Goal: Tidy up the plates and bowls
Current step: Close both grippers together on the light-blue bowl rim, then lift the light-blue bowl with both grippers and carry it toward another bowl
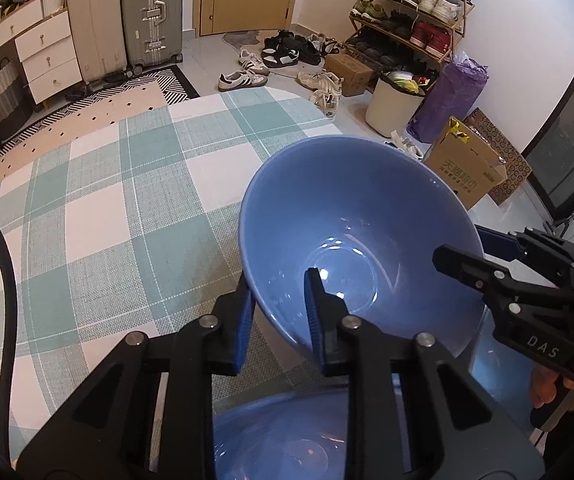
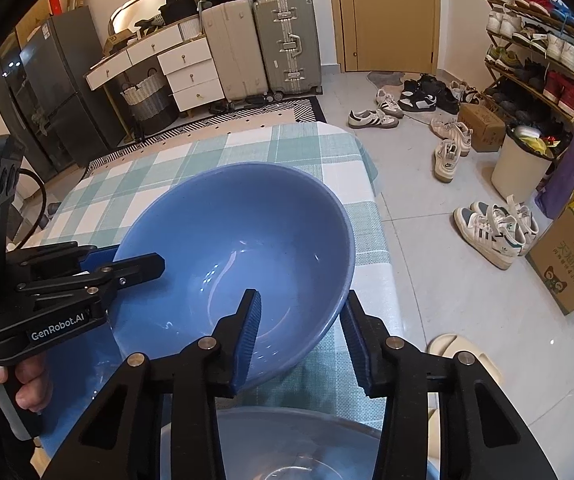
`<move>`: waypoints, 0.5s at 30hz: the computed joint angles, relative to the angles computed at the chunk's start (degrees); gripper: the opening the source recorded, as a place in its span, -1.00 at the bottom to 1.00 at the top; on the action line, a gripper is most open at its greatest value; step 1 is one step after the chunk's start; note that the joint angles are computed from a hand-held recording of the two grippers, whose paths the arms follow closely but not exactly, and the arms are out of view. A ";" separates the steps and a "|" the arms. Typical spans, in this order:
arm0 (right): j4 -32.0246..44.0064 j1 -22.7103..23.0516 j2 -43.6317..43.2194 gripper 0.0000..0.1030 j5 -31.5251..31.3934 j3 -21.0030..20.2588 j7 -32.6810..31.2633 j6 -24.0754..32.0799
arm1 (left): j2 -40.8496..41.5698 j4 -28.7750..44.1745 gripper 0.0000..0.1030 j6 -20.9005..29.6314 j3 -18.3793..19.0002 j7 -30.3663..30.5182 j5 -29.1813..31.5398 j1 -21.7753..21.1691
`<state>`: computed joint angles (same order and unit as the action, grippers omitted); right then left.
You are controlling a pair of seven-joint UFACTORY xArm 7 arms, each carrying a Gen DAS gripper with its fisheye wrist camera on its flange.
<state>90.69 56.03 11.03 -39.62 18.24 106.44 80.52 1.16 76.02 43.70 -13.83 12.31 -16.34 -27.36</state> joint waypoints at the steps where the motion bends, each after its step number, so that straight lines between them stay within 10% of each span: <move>1: 0.06 0.10 0.01 -0.18 -0.18 0.01 0.07 0.25 | -0.10 -0.06 -0.59 -0.27 -0.03 -0.18 0.23 -0.06; 15: 5.07 3.68 2.03 -0.18 -4.90 -0.06 -0.43 7.27 | -4.46 -2.33 -0.59 -3.08 0.18 1.06 -1.23 -0.52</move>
